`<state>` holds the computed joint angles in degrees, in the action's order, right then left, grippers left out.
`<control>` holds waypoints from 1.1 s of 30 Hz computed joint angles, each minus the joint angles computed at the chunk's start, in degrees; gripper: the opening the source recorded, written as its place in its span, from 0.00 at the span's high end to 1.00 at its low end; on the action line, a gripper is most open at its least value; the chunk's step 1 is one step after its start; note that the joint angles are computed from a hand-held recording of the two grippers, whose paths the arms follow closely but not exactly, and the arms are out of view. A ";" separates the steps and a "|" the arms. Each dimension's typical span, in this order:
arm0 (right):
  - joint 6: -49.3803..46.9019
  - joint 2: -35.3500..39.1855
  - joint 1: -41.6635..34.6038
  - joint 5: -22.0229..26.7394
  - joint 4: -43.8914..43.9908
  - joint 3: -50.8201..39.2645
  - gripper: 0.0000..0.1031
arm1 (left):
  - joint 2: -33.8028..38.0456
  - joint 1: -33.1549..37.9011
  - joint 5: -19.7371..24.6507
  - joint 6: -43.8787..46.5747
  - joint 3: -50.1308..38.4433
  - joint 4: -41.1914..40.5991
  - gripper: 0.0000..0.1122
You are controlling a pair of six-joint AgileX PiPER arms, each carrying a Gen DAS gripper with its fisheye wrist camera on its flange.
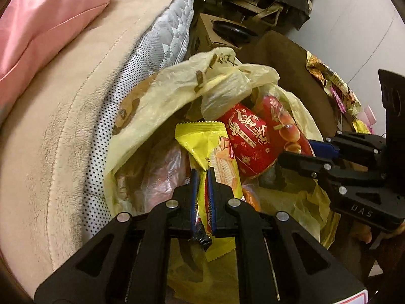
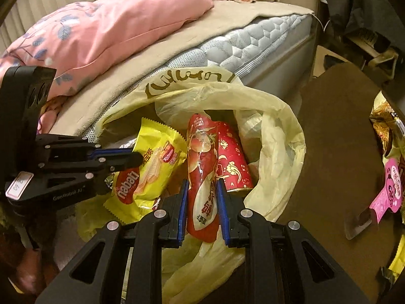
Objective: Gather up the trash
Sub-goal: 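Drop yellow packet into yellow bag with left tool while right drops sausage packet, then grasp pink lollipop packet with left tool while right tool moves over table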
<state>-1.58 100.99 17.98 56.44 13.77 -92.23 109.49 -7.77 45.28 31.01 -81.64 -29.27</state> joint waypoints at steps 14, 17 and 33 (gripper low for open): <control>2.38 -5.67 1.22 -1.54 -2.48 4.17 0.56 | -7.58 2.26 -1.11 -0.74 2.36 -2.70 0.64; 3.76 -8.04 1.30 -2.10 -4.13 5.17 0.54 | -8.97 2.40 -0.91 -1.91 1.51 -3.05 0.60; -3.43 -32.36 -24.49 -3.47 0.18 20.78 0.39 | -12.77 -11.73 -6.51 -12.35 -2.88 2.45 0.53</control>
